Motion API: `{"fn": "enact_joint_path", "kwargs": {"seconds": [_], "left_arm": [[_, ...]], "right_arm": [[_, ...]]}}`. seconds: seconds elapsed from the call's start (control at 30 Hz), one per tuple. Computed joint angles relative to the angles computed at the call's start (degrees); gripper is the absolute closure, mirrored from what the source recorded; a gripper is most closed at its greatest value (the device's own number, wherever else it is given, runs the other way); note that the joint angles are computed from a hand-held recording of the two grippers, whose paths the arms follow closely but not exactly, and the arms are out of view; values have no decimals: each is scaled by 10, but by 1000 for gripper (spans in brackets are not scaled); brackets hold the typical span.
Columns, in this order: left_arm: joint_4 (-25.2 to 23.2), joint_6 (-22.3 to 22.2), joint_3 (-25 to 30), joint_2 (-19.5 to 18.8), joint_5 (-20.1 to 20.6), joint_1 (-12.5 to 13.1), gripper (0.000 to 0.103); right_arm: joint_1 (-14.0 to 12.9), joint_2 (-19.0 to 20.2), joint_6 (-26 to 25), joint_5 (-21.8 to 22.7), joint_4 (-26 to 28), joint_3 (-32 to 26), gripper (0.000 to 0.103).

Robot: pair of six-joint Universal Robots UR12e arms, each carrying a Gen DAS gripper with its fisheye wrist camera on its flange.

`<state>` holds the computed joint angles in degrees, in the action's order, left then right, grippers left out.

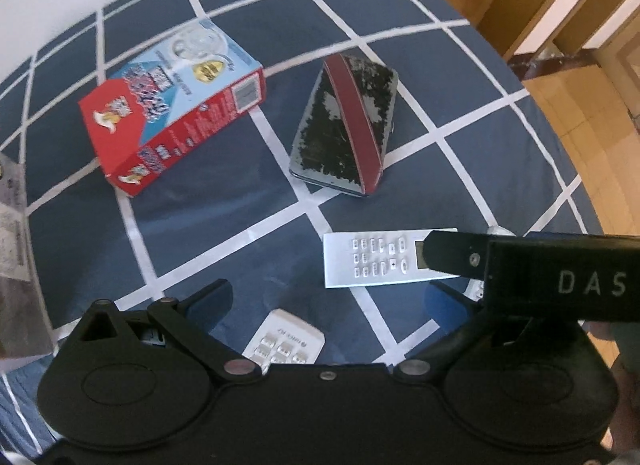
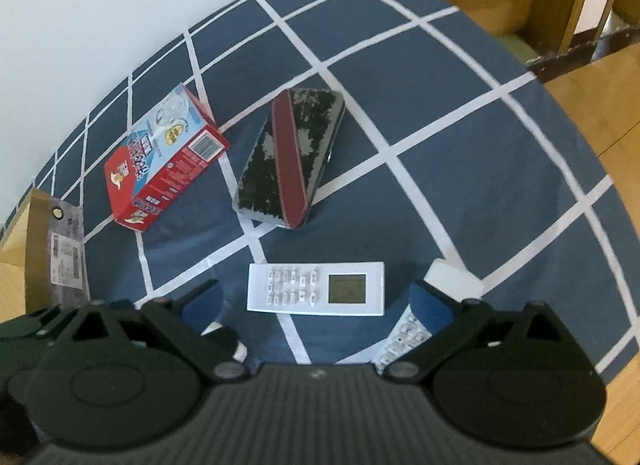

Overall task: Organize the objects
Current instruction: 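Move the right tool back toward the white air-conditioner remote, then close the right gripper on the white air-conditioner remote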

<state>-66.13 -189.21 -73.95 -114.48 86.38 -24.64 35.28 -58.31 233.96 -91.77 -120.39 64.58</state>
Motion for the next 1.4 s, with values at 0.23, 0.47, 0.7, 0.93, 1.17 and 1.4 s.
{"fn": "enact_joint_path", "kwargs": {"seconds": [0.23,0.47,0.7,0.93,1.17,1.4], "left_arm": [[-37,28,28,-29,-21,4,0],[-60,38,44,-49,-45,9,1],[-72,35,47,-58,-71,13,4],[-73,31,46,-61,-86,15,4],[-78,31,47,-64,-97,16,14],[-73,40,51,-67,-89,11,22]], "right_arm": [[-13,17,1,48,3,-3,19],[-19,31,0,69,16,-12,27],[-21,41,-9,65,44,-24,28],[-24,45,-17,71,66,-29,30],[-23,47,-24,65,78,-31,40],[-25,43,-18,73,68,-22,42]]}}
